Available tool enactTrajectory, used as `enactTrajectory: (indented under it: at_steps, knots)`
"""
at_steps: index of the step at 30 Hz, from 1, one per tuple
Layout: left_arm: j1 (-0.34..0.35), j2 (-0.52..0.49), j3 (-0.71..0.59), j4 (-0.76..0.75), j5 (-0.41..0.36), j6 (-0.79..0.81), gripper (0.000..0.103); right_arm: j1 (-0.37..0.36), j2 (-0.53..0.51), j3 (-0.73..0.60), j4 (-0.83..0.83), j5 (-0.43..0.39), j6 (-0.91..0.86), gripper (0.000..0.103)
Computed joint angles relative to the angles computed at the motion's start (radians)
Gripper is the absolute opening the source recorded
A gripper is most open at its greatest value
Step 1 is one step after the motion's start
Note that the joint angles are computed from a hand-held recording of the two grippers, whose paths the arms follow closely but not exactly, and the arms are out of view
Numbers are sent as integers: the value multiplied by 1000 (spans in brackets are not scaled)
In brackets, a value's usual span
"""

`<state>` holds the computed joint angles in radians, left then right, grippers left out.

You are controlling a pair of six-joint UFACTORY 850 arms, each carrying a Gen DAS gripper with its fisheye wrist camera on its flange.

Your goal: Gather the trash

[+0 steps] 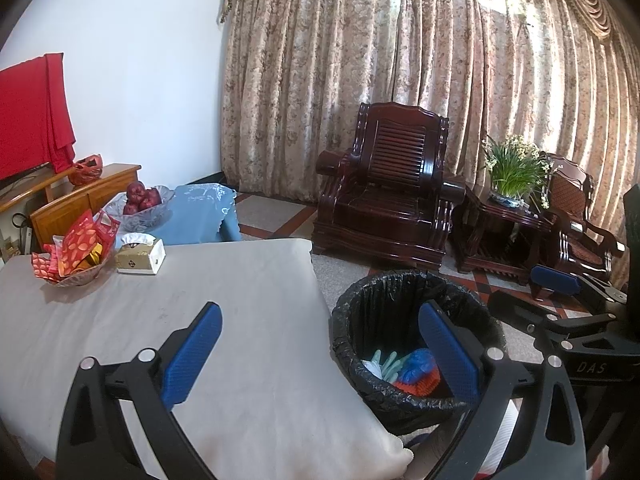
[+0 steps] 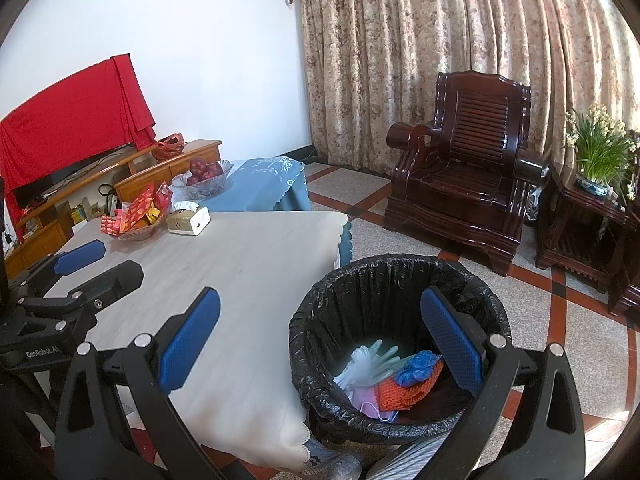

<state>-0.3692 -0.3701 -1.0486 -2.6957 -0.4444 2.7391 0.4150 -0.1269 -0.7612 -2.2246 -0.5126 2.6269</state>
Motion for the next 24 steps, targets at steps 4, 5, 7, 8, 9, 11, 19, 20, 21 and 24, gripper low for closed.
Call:
enactTrajectory:
  at_steps: [4,5,7,8,9,11,19,20,21,24]
  knots:
    - [0,0,0,3,2,-4,97,0,1,0,-1,1,1,98]
    - [0,0,-1,1,2,-2,97,-1,0,-1,-1,0,0,98]
    - [0,0,-1,3,3,-4,97,0,1,0,2,1,-3,98]
    - [-1,1,-1,2,3,-3,97,-1,0,-1,0,1,0,98]
    - [-1,1,-1,2,3,-3,97,0,1,0,0,1,0,98]
    - [-1,1,-1,2,3,-3,97,-1,0,-1,-1,2,0,98]
    - [1,1,0,4,4,-3,97,-1,1,-1,3,2,-3,98]
    - [1,1,-1,6,4,-4,97,-1,2,-1,2,4,-4,98]
    - [0,0,-2,8,5,-7,97,-2,1,-2,1,2,-4,98]
    - [-1,1,-1,5,6,-5,97,-2,1,-2,0,3,-2,98]
